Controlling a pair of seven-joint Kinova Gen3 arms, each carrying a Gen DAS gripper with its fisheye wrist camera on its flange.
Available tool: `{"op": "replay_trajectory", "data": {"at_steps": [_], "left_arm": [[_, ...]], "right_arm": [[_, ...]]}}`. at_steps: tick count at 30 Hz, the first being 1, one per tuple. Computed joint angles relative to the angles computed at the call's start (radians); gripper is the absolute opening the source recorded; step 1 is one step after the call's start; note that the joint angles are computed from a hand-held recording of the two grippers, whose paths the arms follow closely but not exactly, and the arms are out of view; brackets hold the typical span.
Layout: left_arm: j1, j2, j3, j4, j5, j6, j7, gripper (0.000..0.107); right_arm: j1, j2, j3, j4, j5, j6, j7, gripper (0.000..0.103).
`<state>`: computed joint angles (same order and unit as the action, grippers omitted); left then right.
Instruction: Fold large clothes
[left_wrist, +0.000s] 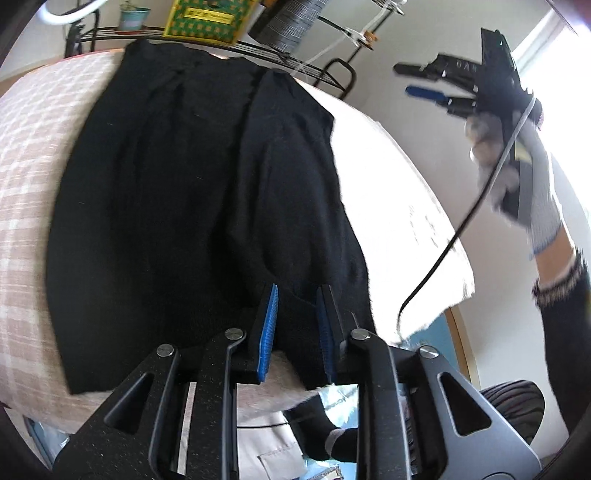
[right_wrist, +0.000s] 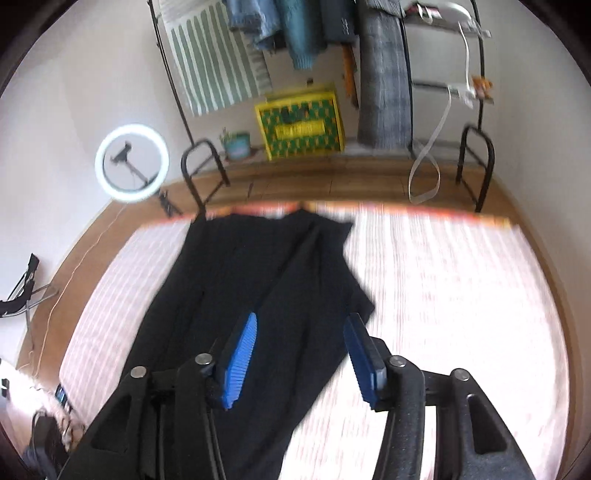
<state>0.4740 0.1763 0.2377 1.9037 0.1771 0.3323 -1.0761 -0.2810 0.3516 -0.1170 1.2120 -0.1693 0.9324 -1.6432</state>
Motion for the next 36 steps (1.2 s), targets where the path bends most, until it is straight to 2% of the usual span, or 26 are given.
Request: {"op": "replay_trajectory", "data": {"at_steps": [2, 5, 8, 14, 16, 18, 19, 21, 22, 26, 28, 31, 33, 35, 36], "left_arm": [[0.052, 0.031, -0.024, -0.035, -0.037, 0.029, 0.011, 0.04], [0.191, 0.09, -0.116, -0.108, -0.159, 0.1, 0.098, 0.041], [0.33, 0.123, -0.24, -0.143, -0.281, 0.153, 0.22, 0.039], [0.596, 0.033, -0.517, -0.055, -0.442, 0.22, 0.464, 0.037], [0.689, 0.0, -0.605, -0.014, -0.496, 0.205, 0.545, 0.037], [0.781, -0.03, -0.663, 0.005, -0.577, 0.205, 0.627, 0.037], [0.812, -0.032, -0.667, -0.002, -0.618, 0.219, 0.667, 0.037], [0.82, -0.015, -0.632, -0.037, -0.699, 0.254, 0.731, 0.037], [0.799, -0.015, -0.593, -0.037, -0.739, 0.247, 0.765, 0.037], [0.664, 0.039, -0.408, -0.097, -0.784, 0.24, 0.77, 0.037], [0.613, 0.062, -0.316, -0.134, -0.829, 0.303, 0.786, 0.037], [0.552, 0.114, -0.265, -0.177, -0.812, 0.413, 0.754, 0.037], [0.496, 0.107, -0.239, -0.151, -0.786, 0.422, 0.802, 0.037], [0.461, 0.067, -0.22, -0.093, -0.8, 0.374, 0.882, 0.037], [0.46, 0.045, -0.209, -0.07, -0.832, 0.345, 0.92, 0.037]], "right_arm": [[-0.012, -0.021, 0.001, 0.065, 0.011, -0.01, -0.014, 0.057], [-0.019, -0.016, -0.003, 0.132, 0.004, -0.029, -0.039, 0.057], [-0.045, 0.015, 0.003, 0.153, 0.031, -0.051, -0.066, 0.056], [-0.05, 0.07, 0.003, 0.168, 0.046, -0.118, -0.097, 0.056], [-0.032, 0.08, -0.001, 0.186, 0.028, -0.16, -0.097, 0.057], [-0.027, 0.112, 0.008, 0.154, 0.026, -0.147, -0.115, 0.057], [-0.016, 0.123, 0.005, 0.143, 0.019, -0.152, -0.111, 0.057], [0.018, 0.137, -0.018, 0.135, -0.016, -0.18, -0.077, 0.066], [0.031, 0.146, -0.027, 0.132, -0.028, -0.193, -0.057, 0.071], [0.04, 0.193, -0.022, 0.109, -0.039, -0.209, -0.042, 0.072], [0.054, 0.22, -0.029, 0.084, -0.052, -0.198, -0.03, 0.071], [0.08, 0.241, -0.052, 0.066, -0.082, -0.215, 0.007, 0.071], [0.09, 0.254, -0.061, 0.048, -0.1, -0.215, 0.026, 0.064], [0.102, 0.271, -0.07, 0.024, -0.121, -0.208, 0.042, 0.048], [0.104, 0.278, -0.071, 0.017, -0.129, -0.213, 0.047, 0.043]]}}
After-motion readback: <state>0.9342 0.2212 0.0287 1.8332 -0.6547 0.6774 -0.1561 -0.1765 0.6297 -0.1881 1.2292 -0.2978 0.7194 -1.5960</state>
